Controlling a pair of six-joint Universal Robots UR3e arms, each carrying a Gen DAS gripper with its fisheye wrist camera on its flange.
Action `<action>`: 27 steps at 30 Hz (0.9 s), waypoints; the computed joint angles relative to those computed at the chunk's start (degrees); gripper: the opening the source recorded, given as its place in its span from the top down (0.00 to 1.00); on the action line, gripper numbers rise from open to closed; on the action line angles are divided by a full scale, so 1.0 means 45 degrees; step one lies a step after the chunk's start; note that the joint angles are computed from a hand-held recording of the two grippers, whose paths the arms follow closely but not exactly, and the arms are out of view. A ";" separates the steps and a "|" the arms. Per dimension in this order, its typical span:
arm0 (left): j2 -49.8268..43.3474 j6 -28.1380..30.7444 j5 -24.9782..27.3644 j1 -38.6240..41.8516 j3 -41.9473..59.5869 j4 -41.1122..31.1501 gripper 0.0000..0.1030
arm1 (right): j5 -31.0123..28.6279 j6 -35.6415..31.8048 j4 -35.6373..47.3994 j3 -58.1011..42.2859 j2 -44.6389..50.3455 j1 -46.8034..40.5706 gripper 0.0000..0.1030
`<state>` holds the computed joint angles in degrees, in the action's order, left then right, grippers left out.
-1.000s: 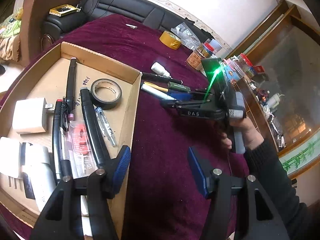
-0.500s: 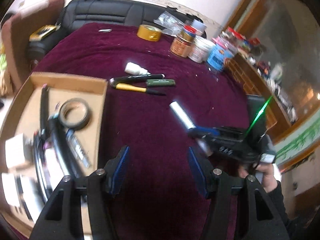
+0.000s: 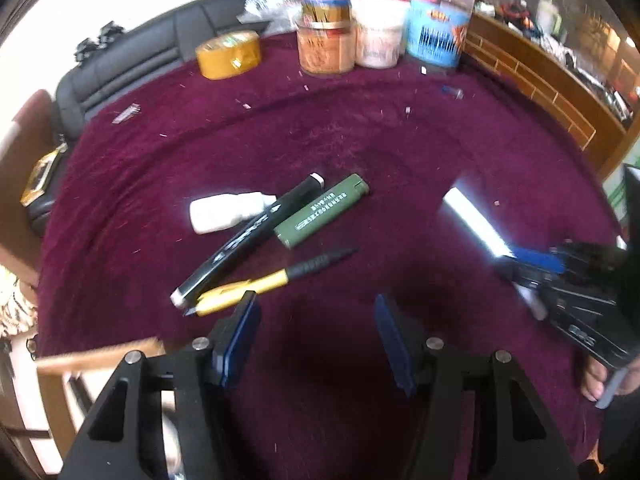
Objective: Organize rigid objects
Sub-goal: 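Grasp the gold-barrel pen with the left tool while the right tool holds the paint marker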
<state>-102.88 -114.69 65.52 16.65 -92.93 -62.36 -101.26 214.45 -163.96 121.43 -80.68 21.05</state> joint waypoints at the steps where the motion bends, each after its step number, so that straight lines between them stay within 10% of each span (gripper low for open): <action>1: -0.0378 -0.0264 0.0249 -0.0263 0.0119 0.0421 0.43 | -0.0017 -0.0006 0.0038 -0.0033 0.0020 0.0004 0.87; 8: -0.1323 -0.0327 0.1312 -0.1133 -0.0626 0.3906 0.42 | -0.0116 0.0001 0.0285 -0.0229 0.0075 0.0136 0.87; 11: -0.1285 -0.0189 0.1425 -0.1095 -0.0380 0.3391 0.43 | 0.0016 -0.0031 0.0183 -0.0151 0.0059 0.0033 0.87; 16: -0.0845 0.0662 0.1227 -0.0690 0.0160 0.0811 0.82 | 0.0119 -0.0035 0.0131 -0.0071 0.0007 -0.0016 0.87; 27: 0.0572 0.0006 0.1420 -0.0166 -0.1326 0.0556 0.93 | 0.0277 -0.0252 -0.0085 0.0018 0.0035 -0.0126 0.86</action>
